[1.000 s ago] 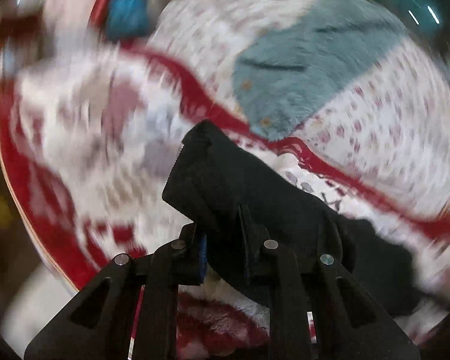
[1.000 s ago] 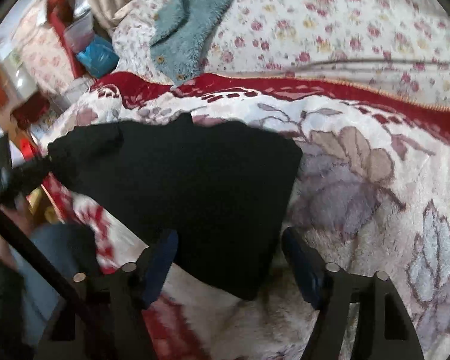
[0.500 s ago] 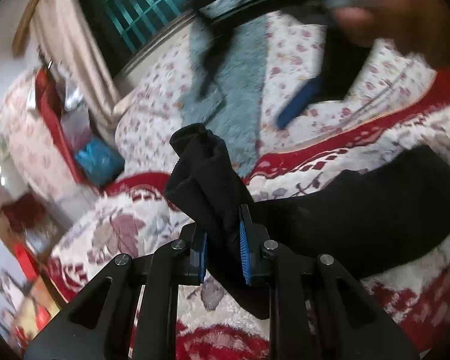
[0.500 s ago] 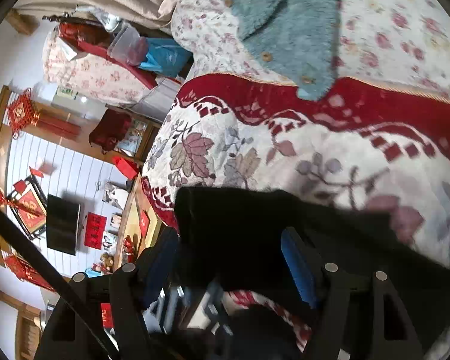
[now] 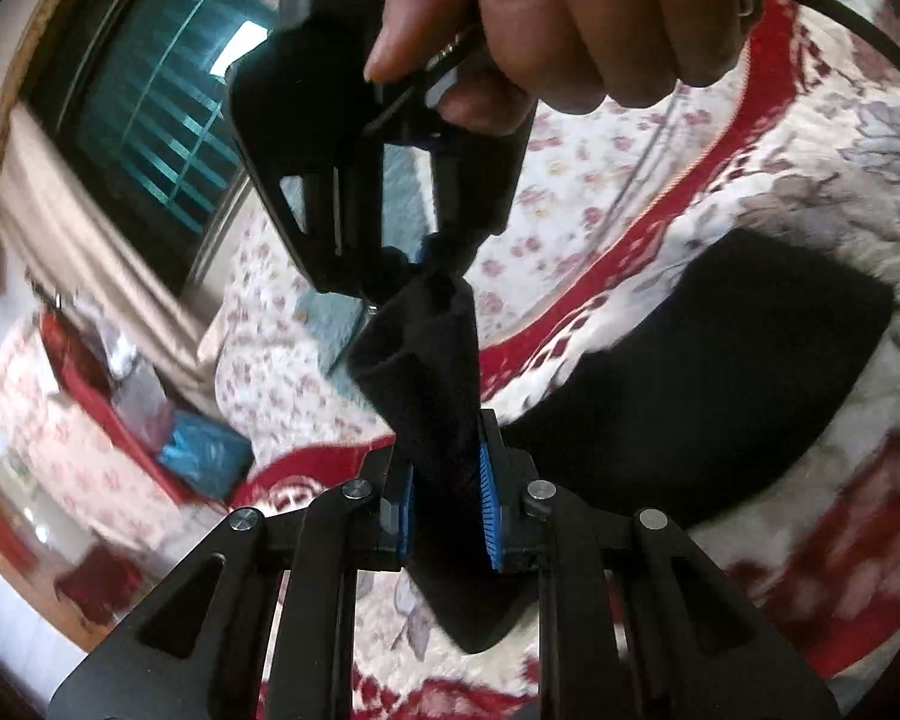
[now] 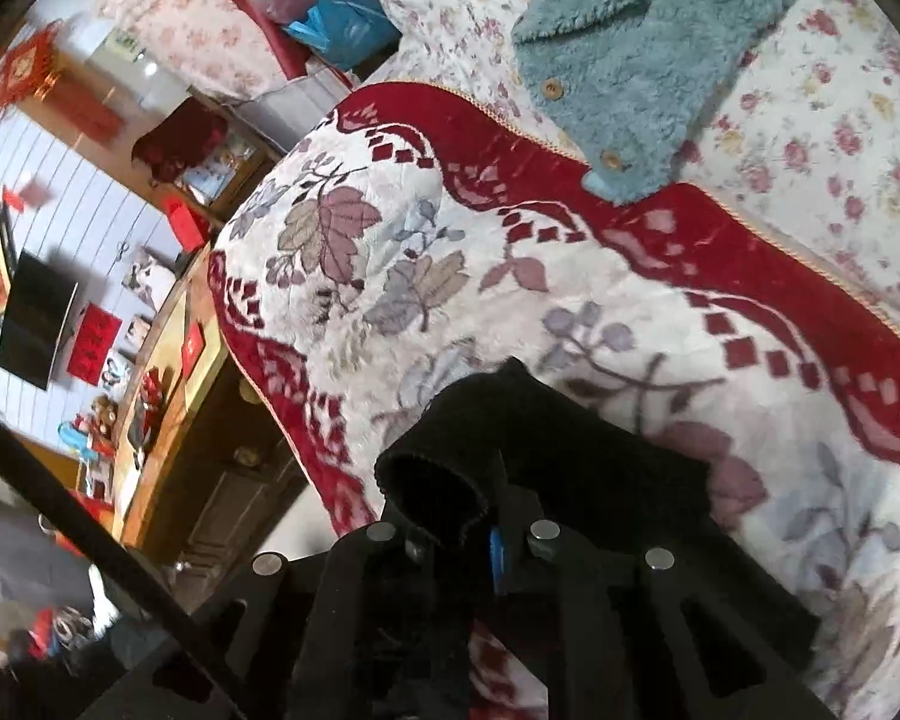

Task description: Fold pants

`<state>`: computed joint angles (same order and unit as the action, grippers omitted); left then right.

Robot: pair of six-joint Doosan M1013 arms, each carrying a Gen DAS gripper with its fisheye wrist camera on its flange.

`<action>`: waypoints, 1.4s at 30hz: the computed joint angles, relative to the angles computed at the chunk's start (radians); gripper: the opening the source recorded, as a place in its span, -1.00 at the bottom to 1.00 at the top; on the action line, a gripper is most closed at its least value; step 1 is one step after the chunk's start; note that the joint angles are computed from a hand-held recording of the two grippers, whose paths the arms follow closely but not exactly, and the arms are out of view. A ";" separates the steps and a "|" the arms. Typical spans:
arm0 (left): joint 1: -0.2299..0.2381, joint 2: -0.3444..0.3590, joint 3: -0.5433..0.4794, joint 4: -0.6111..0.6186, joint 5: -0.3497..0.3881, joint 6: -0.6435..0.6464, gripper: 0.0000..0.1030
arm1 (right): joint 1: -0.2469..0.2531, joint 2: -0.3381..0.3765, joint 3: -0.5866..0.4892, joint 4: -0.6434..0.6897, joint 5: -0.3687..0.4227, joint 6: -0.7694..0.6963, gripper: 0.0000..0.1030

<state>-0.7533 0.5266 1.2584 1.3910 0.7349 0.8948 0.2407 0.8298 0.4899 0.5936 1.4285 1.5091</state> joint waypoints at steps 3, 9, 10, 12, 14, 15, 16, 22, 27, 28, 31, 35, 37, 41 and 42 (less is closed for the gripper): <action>-0.031 0.028 -0.041 -0.033 0.023 0.104 -0.68 | -0.046 -0.048 0.115 0.043 -0.042 0.016 -0.79; -0.090 0.063 -0.082 -0.128 0.006 0.270 -0.73 | -0.129 -0.142 0.362 0.157 -0.117 -0.028 -0.79; -0.096 0.067 -0.085 -0.143 0.001 0.288 -0.73 | -0.137 -0.150 0.387 0.167 -0.126 -0.032 -0.79; -0.105 0.079 -0.103 -0.200 -0.004 0.339 -0.74 | -0.154 -0.161 0.431 0.186 -0.139 -0.039 -0.79; -0.107 0.088 -0.123 -0.264 0.003 0.374 -0.74 | -0.162 -0.162 0.451 0.197 -0.140 -0.050 -0.79; -0.107 0.094 -0.135 -0.294 0.011 0.390 -0.75 | -0.167 -0.161 0.459 0.206 -0.138 -0.054 -0.79; -0.107 0.097 -0.140 -0.308 0.013 0.394 -0.75 | -0.170 -0.161 0.465 0.213 -0.139 -0.060 -0.79; -0.095 0.113 -0.166 -0.413 0.022 0.432 -0.75 | -0.162 -0.152 0.470 0.181 -0.149 -0.059 -0.68; -0.091 0.115 -0.160 -0.398 0.018 0.407 -0.74 | -0.153 -0.209 0.501 0.116 -0.223 -0.042 -0.63; -0.091 0.115 -0.161 -0.398 0.018 0.407 -0.74 | -0.148 -0.235 0.519 0.082 -0.260 -0.044 -0.61; -0.092 0.112 -0.153 -0.402 0.020 0.401 -0.74 | -0.124 -0.295 0.565 -0.033 -0.354 -0.040 -0.59; -0.091 0.111 -0.146 -0.401 0.017 0.401 -0.74 | -0.110 -0.364 0.632 -0.092 -0.480 -0.038 -0.58; -0.091 0.108 -0.144 -0.407 0.017 0.399 -0.74 | -0.122 -0.378 0.657 0.021 -0.513 -0.109 -0.52; -0.086 0.098 -0.132 -0.422 0.021 0.389 -0.74 | -0.146 -0.316 0.639 0.212 -0.370 -0.221 -0.19; -0.084 0.086 -0.119 -0.444 0.020 0.392 -0.74 | -0.151 -0.293 0.636 0.232 -0.333 -0.199 -0.18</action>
